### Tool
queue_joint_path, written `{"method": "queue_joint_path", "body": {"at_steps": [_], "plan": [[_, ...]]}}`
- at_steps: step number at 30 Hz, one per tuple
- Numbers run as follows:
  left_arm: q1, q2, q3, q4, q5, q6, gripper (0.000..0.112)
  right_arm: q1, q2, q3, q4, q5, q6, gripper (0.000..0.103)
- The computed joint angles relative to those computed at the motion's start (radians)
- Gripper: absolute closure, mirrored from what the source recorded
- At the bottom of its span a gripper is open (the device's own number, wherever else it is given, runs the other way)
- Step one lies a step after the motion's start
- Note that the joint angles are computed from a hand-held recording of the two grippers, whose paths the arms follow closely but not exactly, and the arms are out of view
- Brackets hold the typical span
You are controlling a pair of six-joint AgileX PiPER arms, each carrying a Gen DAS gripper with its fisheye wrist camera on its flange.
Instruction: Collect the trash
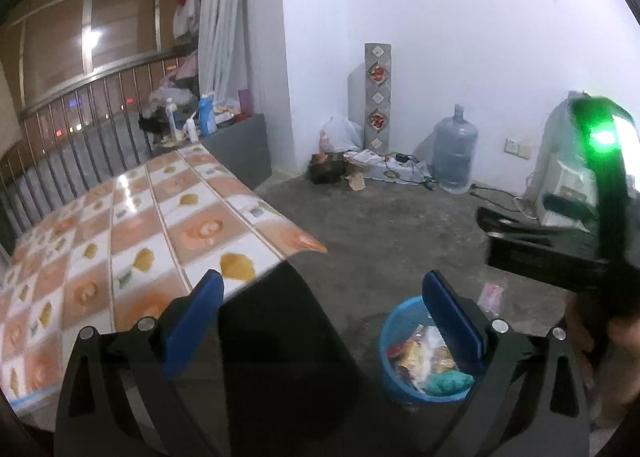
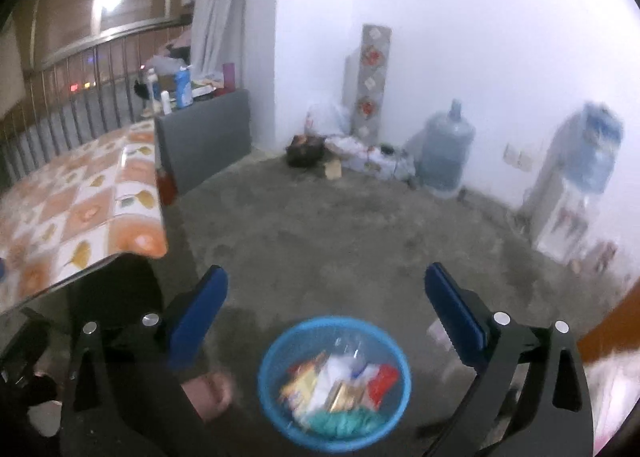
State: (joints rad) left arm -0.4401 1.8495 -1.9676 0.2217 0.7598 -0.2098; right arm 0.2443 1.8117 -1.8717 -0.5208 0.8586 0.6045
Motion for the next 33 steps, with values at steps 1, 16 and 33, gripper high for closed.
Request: {"method": "queue_joint_path", "body": {"at_steps": [1, 16, 33], "plan": [[-0.012, -0.014, 0.023, 0.04, -0.002, -0.047, 0.015, -0.006, -0.055, 0.077, 0.004, -0.022, 0.027, 0.008], [-0.104, -0.05, 0.008, 0.172, 0.198, -0.26, 0.015, 0.099, -0.209, 0.406, -0.179, -0.183, 0.272, 0.008], [-0.185, -0.079, 0.078, 0.544, 0.295, -0.539, 0.015, 0.082, -0.223, 0.449, -0.166, -0.216, 0.278, 0.008]]}}
